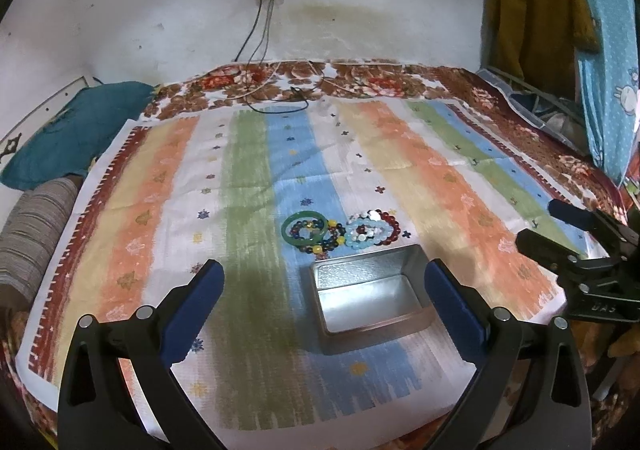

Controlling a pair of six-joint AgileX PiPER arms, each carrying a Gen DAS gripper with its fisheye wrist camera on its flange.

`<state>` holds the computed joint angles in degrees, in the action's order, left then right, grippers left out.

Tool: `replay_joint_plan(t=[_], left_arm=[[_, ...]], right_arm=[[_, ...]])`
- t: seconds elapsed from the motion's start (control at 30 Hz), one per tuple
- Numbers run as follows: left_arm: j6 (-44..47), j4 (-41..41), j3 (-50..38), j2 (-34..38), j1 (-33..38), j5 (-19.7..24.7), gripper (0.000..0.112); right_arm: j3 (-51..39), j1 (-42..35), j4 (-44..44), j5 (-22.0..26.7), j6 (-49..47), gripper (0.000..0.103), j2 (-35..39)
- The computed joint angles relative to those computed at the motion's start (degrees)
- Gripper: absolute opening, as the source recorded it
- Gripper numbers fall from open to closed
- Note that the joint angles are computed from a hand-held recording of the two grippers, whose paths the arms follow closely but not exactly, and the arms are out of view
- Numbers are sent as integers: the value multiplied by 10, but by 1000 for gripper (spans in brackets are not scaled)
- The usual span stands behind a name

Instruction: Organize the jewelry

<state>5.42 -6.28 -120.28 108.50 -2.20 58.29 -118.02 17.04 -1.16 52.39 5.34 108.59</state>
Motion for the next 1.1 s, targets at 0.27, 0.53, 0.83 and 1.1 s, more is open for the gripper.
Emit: replay_joint_plan(t=[0.27,0.53,0.83,1.1], left_arm=[[-9,-7,-3,1,5,-6,98],[-6,-8,27,-17,8,-42,98],[1,-19,-14,5,12,-1,98],[-17,-8,-27,13,11,13,98]], right_arm=[[12,2,-3,-23,-3,99,-11],[22,4,-1,-35,-10,99,-16],[10,-4,26,-21,-25,99,-10],[-10,-6,26,-6,-18,99,3]])
